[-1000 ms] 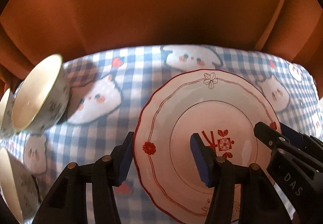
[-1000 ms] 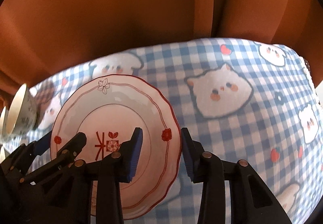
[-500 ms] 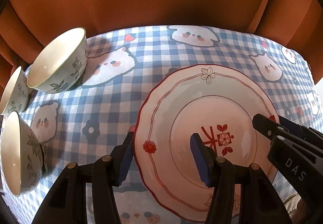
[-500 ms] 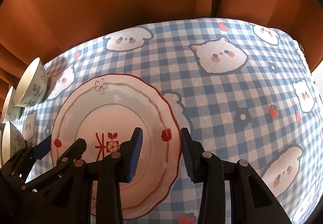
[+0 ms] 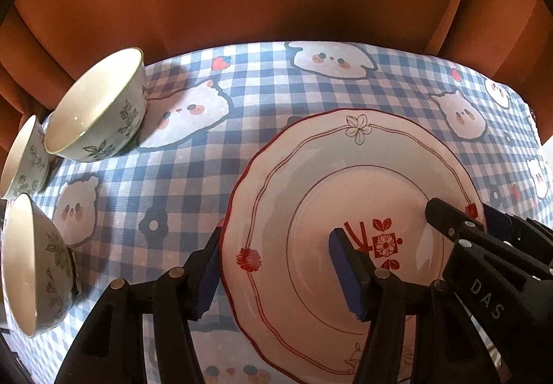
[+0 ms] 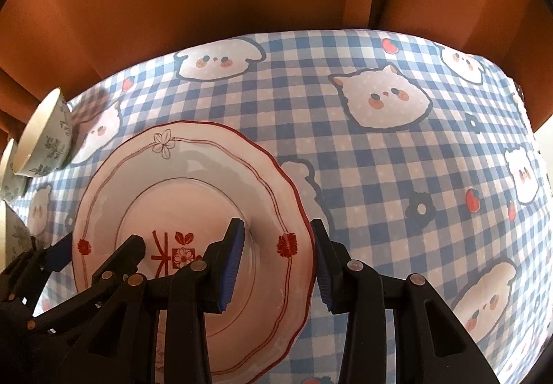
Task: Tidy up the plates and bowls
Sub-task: 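Lift the red-rimmed plate with both grippers and carry it toward the stack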
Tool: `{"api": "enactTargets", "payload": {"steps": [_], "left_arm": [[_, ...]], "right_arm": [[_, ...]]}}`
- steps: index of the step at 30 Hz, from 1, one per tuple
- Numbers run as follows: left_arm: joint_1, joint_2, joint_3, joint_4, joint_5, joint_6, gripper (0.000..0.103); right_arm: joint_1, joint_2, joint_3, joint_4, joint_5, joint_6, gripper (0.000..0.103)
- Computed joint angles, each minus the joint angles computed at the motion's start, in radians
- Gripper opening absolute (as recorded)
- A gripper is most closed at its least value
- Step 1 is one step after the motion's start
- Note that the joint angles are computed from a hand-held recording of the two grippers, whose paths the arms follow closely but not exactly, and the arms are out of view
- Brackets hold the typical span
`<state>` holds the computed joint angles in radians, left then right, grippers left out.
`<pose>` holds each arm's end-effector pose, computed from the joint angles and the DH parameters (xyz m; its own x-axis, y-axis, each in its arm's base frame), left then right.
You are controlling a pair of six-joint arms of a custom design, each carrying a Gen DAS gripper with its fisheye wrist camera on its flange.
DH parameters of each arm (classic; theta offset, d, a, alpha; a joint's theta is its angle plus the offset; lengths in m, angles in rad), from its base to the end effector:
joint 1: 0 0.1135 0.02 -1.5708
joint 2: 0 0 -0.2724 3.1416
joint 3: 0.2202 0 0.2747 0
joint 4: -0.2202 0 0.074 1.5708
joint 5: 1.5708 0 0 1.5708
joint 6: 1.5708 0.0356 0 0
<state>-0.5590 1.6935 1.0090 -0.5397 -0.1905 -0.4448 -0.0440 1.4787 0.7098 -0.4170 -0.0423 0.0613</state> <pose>0.2884 -0.1725 0.1584 -0.9204 0.0774 -0.3833 0.0778 0.9969 0.0146 0.2703 -0.0104 0.1399 -0.9225 0.1019 -0.3724 0.0848 0.9945 0.0621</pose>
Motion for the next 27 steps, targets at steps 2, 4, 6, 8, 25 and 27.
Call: {"api": "enactTargets", "payload": {"steps": [2,4,6,8,25,27], "left_arm": [[-0.004,-0.027,0.001,-0.017,-0.007,-0.003,0.06],[-0.008,-0.06,0.0,-0.033,-0.012,-0.004,0.06],[-0.016,-0.09,-0.003,-0.046,-0.021,-0.009,0.06],[-0.024,-0.129,-0.012,-0.058,-0.03,-0.014,0.06],[-0.253,-0.443,-0.068,-0.254,-0.108,-0.148,0.06],[-0.293,-0.472,-0.076,-0.281,-0.12,-0.174,0.06]], "right_arm": [[0.008,-0.019,0.011,-0.025,0.008,0.004,0.042],[0.005,-0.057,0.015,-0.059,0.008,0.004,0.042],[0.01,-0.099,0.022,-0.096,0.013,0.007,0.042],[0.015,-0.144,0.026,-0.132,0.019,0.009,0.042],[-0.008,-0.662,0.012,-0.549,0.086,0.023,0.042],[-0.02,-0.717,0.011,-0.596,0.087,0.016,0.042]]}}
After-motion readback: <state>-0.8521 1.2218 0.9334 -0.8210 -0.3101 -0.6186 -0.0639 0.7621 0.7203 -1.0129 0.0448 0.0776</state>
